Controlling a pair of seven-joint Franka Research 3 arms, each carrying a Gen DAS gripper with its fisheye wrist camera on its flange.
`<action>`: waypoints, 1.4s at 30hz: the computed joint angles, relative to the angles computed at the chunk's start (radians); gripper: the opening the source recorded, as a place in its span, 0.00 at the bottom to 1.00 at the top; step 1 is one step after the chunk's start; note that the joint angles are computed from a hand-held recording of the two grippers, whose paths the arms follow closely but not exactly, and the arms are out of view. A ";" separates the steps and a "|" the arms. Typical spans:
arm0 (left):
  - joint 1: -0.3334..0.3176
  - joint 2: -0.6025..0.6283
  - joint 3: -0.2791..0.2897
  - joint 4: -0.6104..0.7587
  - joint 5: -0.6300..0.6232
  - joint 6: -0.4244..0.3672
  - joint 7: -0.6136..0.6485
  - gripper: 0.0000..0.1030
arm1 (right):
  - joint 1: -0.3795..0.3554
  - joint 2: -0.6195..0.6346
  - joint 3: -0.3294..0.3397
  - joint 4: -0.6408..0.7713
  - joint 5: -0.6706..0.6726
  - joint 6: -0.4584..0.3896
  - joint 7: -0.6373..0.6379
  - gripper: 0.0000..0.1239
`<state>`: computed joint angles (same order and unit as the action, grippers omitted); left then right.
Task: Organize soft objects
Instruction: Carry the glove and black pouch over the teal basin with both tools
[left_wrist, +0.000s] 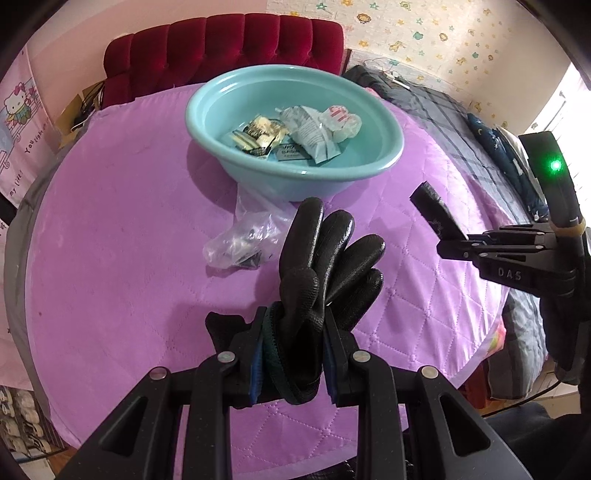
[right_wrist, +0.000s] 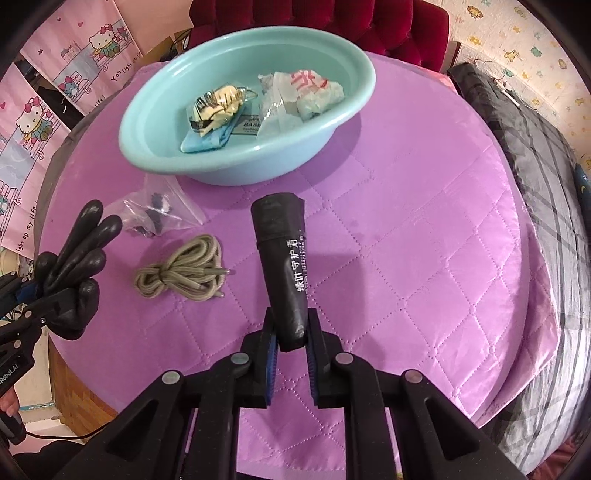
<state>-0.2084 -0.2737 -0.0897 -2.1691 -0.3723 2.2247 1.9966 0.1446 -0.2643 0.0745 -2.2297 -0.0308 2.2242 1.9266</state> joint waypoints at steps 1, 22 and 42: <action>-0.001 0.001 0.000 0.008 -0.002 -0.006 0.001 0.27 | 0.001 -0.002 0.003 0.009 -0.002 -0.010 0.004 0.11; -0.002 0.107 -0.039 0.226 0.018 -0.072 -0.001 0.28 | 0.016 0.058 0.001 0.190 -0.012 -0.077 -0.006 0.12; 0.040 0.354 -0.109 0.539 0.069 -0.098 -0.047 0.28 | 0.018 0.279 -0.057 0.477 0.004 -0.094 -0.075 0.13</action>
